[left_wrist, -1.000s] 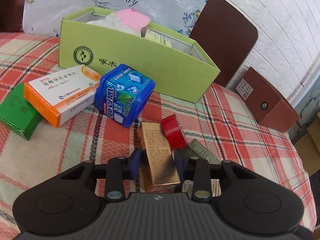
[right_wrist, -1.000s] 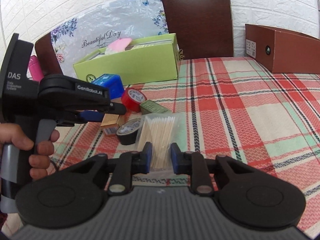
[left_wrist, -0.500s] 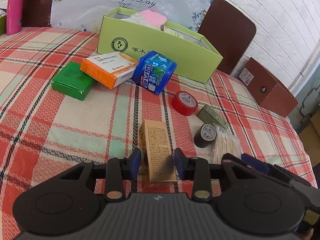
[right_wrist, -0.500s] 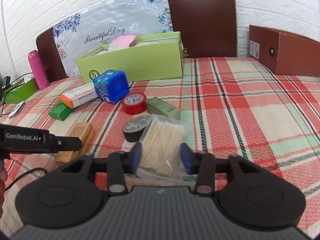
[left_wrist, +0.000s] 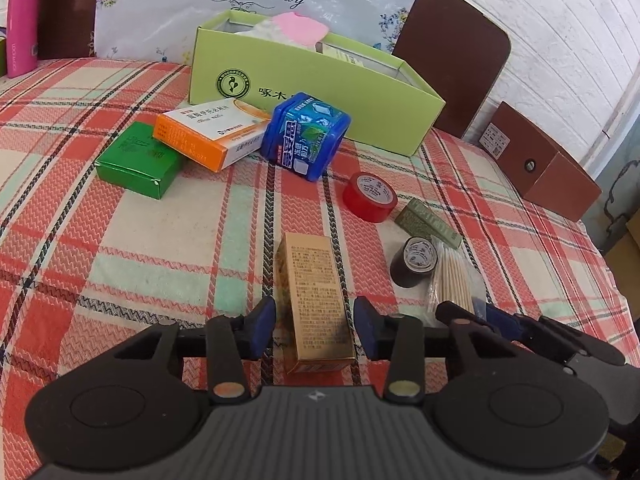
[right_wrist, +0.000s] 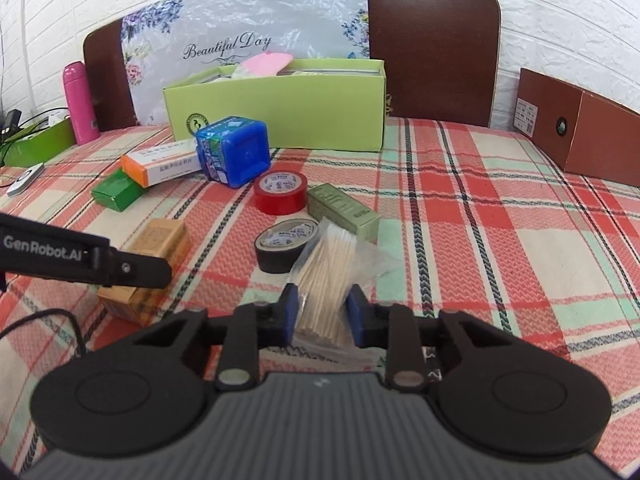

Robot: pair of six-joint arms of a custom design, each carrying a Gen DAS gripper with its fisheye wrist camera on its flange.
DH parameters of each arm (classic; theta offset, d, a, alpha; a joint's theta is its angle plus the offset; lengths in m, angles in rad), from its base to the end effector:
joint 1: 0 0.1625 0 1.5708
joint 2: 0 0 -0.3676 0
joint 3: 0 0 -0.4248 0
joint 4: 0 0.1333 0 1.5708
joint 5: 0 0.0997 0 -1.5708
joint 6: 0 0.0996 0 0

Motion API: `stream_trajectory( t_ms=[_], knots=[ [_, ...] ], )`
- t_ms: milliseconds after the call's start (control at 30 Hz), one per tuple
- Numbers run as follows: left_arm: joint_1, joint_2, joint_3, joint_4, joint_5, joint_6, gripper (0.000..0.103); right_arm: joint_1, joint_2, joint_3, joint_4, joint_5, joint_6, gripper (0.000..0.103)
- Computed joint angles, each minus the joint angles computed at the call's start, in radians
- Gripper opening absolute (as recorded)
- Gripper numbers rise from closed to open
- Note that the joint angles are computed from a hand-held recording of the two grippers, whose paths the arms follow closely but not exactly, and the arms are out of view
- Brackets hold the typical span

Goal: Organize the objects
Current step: 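Carry the tan box and toothpick bag with both tools over the lime-green box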

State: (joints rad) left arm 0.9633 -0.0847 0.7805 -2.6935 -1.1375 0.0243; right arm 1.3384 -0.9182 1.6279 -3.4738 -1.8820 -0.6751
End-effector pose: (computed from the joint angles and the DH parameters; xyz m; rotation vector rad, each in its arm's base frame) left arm -0.3246 -0.7737 -0.1197 0.7309 2.6594 -0.7462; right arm -0.0543 -0.6760 0.2355 0.2437 -2.1061 1.1421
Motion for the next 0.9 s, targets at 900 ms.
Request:
stream_trajectory(
  t_ms=[900],
  knots=[
    [-0.034, 0.170, -0.410, -0.040, -0.197, 0.156, 0.032, 0.055, 0.004, -0.146, -0.083, 0.171, -0.098, 0.016]
  ],
)
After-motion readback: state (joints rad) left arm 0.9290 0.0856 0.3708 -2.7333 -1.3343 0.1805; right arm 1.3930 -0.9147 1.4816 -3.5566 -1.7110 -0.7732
